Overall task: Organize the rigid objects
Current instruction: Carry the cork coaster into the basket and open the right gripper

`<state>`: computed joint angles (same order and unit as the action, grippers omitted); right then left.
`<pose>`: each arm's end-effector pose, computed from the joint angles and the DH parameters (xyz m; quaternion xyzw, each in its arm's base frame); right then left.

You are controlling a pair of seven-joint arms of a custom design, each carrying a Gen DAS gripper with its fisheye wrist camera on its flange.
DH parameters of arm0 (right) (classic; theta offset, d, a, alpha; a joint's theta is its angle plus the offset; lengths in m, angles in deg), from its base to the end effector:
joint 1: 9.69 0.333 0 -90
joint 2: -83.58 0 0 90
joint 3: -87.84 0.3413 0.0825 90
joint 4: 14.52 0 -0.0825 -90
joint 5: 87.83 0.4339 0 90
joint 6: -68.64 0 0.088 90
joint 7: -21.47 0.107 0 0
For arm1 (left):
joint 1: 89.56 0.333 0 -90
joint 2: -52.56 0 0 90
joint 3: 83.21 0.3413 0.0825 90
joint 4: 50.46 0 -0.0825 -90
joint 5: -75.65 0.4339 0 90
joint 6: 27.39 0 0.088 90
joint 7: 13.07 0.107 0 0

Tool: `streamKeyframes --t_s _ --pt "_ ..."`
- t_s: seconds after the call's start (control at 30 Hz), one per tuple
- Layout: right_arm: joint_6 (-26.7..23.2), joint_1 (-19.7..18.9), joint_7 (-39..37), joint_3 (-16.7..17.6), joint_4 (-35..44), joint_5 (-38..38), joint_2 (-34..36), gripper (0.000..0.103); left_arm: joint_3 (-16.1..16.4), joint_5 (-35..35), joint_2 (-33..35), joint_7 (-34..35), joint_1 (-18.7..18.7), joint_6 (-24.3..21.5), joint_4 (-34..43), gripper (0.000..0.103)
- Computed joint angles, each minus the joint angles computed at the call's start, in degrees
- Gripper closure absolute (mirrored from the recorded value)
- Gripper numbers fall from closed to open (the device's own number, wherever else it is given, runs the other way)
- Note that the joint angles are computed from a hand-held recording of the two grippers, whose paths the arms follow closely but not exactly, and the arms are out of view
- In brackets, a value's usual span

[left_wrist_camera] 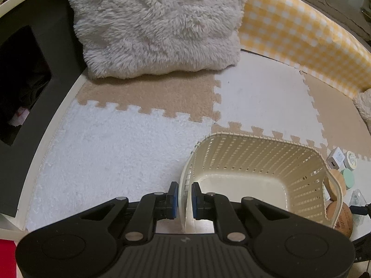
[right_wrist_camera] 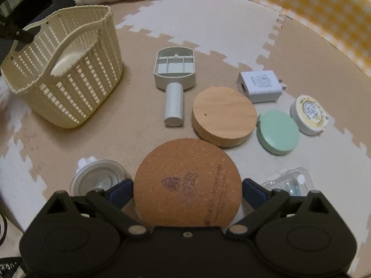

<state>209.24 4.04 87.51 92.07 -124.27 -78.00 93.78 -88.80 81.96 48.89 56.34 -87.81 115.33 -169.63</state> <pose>0.6464 0.2072 0.4404 -0.8714 0.4512 -0.0847 0.1727 0.6134 -0.0427 0.5114 -0.7577 0.6073 -0.1725 0.1655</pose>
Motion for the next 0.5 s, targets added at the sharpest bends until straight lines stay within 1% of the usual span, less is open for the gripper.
streamKeyframes --t_s 0.07,0.17,0.37,0.5 --pt "0.4 0.1 1.0 -0.1 -0.5 0.1 -1.0 0.003 0.0 0.1 0.0 0.1 0.0 0.1 0.0 0.090" --pt "1.7 -0.3 1.3 0.2 -1.5 3.3 -3.0 0.003 0.0 0.4 0.1 0.3 0.0 0.1 0.0 0.090" --pt "8.0 0.2 2.0 0.4 -3.5 10.2 -7.4 0.003 0.0 0.4 0.0 0.2 0.0 0.5 -0.1 0.090" --pt "11.6 1.5 1.7 1.0 -1.7 15.2 -8.2 0.003 -0.1 0.9 0.0 0.0 0.0 0.5 0.0 0.090"
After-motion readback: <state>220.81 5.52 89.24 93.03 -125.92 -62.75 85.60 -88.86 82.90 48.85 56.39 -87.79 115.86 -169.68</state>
